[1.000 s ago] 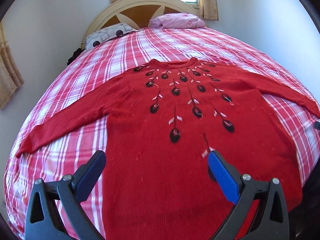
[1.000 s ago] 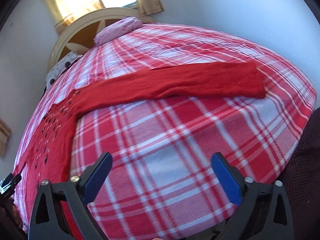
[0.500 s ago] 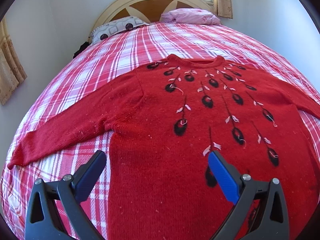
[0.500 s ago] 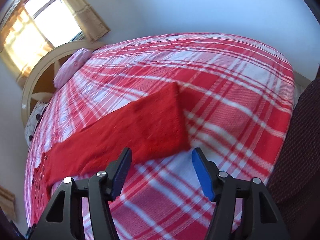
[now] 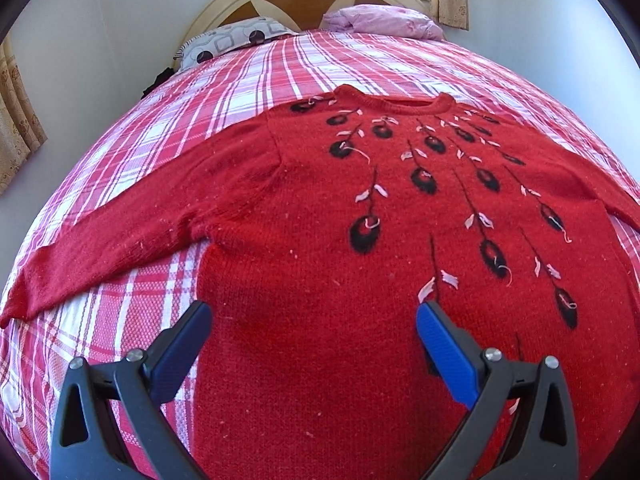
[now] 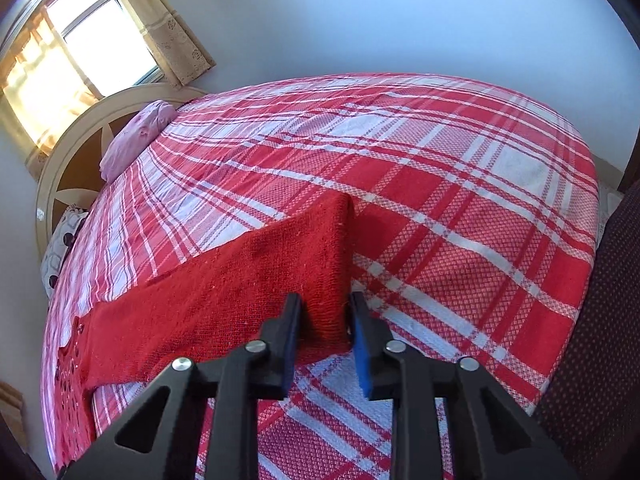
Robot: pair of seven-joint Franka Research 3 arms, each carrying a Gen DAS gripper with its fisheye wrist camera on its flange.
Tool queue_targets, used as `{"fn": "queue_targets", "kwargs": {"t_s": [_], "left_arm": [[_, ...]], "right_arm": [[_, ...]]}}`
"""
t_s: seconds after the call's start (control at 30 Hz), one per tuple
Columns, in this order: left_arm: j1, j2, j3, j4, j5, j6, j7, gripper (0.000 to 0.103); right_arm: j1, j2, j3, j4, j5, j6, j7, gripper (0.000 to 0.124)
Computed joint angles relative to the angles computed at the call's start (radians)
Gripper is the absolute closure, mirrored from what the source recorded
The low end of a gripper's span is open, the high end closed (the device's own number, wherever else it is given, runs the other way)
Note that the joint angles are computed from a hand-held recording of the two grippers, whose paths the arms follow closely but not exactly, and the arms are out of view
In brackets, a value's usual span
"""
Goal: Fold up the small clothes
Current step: 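Reach the right tool to the sweater's sleeve cuff and grasp it, then fold the gripped sleeve across the sweater body with the right tool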
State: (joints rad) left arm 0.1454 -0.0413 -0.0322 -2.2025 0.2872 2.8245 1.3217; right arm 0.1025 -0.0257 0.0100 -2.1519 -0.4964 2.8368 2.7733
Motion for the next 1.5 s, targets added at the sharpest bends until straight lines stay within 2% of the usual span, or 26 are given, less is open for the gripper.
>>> {"fn": "queue_targets", "kwargs": {"t_s": [0.17, 0.3, 0.43, 0.53, 0.6, 0.83, 1.03, 1.13, 1.23, 1.27, 1.3, 1.33, 1.4, 1.5], "left_arm": [[-0.001, -0.001, 0.003, -0.002, -0.035, 0.008, 0.018, 0.0], [-0.02, -0.006, 0.016, -0.005, -0.254, 0.005, 0.19, 0.0], [-0.026, -0.007, 0.021, 0.001, -0.388, -0.024, 0.281, 0.0], [-0.025, -0.013, 0.021, -0.001, -0.434, -0.028, 0.309, 0.0], [-0.032, -0.021, 0.028, -0.002, -0.52, -0.038, 0.374, 0.0], [-0.046, -0.051, 0.047, 0.005, -0.678, -0.095, 0.498, 0.0], [-0.054, -0.064, 0.049, 0.019, -0.709, -0.126, 0.541, 0.001], [-0.057, -0.057, 0.047, 0.043, -0.724, -0.164, 0.551, 0.006], [-0.059, -0.043, 0.035, 0.074, -0.72, -0.198, 0.544, 0.006], [-0.06, -0.039, 0.028, 0.085, -0.706, -0.206, 0.536, 0.006], [-0.06, -0.037, 0.023, 0.092, -0.694, -0.211, 0.529, 0.006], [-0.063, -0.032, 0.017, 0.103, -0.682, -0.215, 0.524, 0.006], [-0.069, -0.016, 0.008, 0.129, -0.679, -0.233, 0.533, 0.007], [-0.08, 0.036, -0.015, 0.205, -0.666, -0.294, 0.54, 0.018]], "right_arm": [[0.016, 0.011, 0.01, 0.054, -0.043, -0.028, -0.014, 0.109], [0.046, 0.041, 0.015, 0.13, -0.008, -0.036, -0.1, 0.11], [0.096, 0.099, 0.02, 0.247, 0.043, -0.057, -0.214, 0.11], [0.144, 0.153, 0.017, 0.343, 0.07, -0.072, -0.289, 0.111], [0.178, 0.206, 0.022, 0.427, 0.108, -0.083, -0.358, 0.111], [0.288, 0.428, 0.056, 0.753, 0.226, -0.15, -0.6, 0.111], [0.376, 0.659, 0.093, 1.055, 0.314, -0.265, -0.831, 0.111], [0.388, 0.793, 0.133, 1.22, 0.4, -0.361, -0.964, 0.109], [0.39, 0.794, 0.128, 1.188, 0.46, -0.365, -1.016, 0.101], [0.385, 0.762, 0.127, 1.13, 0.485, -0.336, -1.029, 0.085], [0.367, 0.72, 0.137, 1.051, 0.524, -0.291, -1.054, 0.063], [0.344, 0.673, 0.151, 0.967, 0.568, -0.24, -1.088, 0.058], [0.326, 0.605, 0.145, 0.855, 0.623, -0.181, -1.125, 0.057], [0.333, 0.481, 0.092, 0.653, 0.659, -0.053, -1.114, 0.057]]}}
